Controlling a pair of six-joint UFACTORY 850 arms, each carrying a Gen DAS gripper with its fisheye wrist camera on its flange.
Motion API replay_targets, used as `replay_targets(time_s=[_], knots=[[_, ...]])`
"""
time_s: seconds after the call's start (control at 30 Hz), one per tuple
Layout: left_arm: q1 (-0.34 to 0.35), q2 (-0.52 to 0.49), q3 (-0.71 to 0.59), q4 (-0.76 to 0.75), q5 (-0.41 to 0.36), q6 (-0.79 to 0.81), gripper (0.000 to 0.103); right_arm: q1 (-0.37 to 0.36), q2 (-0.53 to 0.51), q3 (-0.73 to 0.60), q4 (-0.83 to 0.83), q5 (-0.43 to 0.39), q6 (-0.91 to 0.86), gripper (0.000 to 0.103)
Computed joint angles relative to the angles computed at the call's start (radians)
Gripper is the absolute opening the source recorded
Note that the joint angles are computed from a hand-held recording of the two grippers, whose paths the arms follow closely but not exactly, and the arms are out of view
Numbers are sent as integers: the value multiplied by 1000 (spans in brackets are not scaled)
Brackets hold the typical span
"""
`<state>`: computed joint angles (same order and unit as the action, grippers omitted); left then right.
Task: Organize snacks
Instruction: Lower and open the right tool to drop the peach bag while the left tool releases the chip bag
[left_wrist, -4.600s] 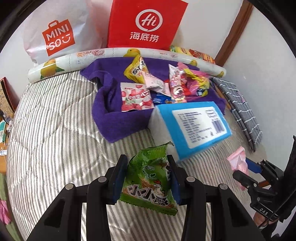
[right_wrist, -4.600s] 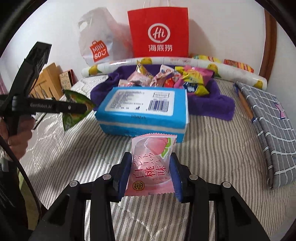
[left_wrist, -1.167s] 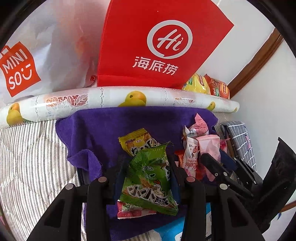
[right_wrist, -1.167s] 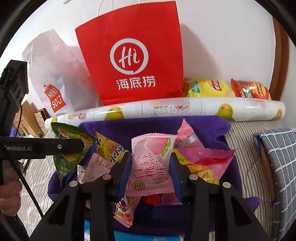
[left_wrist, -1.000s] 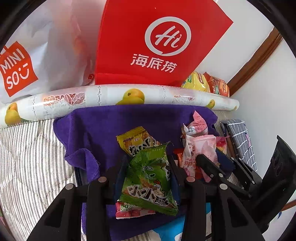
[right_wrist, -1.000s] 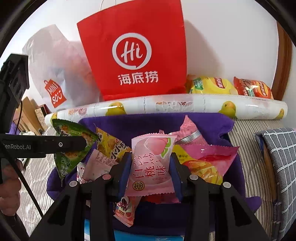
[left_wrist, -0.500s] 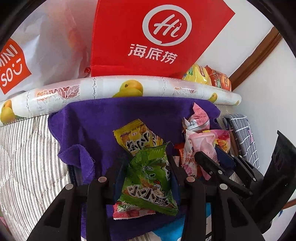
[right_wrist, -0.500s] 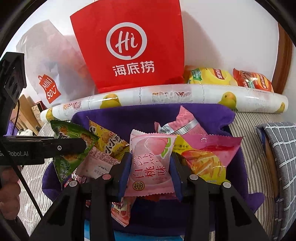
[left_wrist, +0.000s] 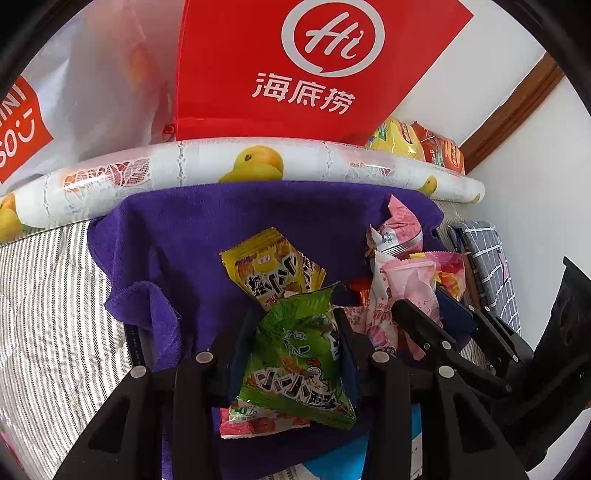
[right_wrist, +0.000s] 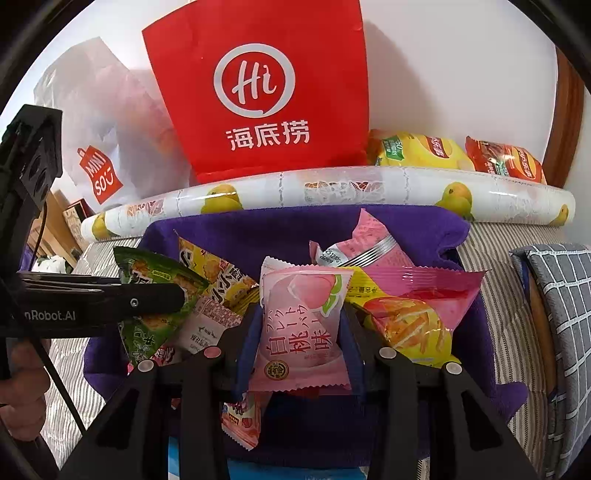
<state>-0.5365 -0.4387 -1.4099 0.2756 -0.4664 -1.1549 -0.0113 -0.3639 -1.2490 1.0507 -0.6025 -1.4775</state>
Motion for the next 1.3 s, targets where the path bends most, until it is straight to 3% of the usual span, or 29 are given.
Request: replay_targets(time_s=[0.2, 0.83, 1.2, 1.3], knots=[[0, -8, -7, -18, 0, 21, 40, 5, 4, 5, -9, 12, -6, 44], [-2, -18, -20, -41, -8, 54, 40, 0, 24, 21, 7, -5, -52, 70], [-7, -35, -45, -90, -36, 122, 42, 5, 22, 18, -52, -3, -36, 74], [-6, -33, -48, -94, -48, 125, 49, 0, 22, 14, -61, -12, -20, 74]])
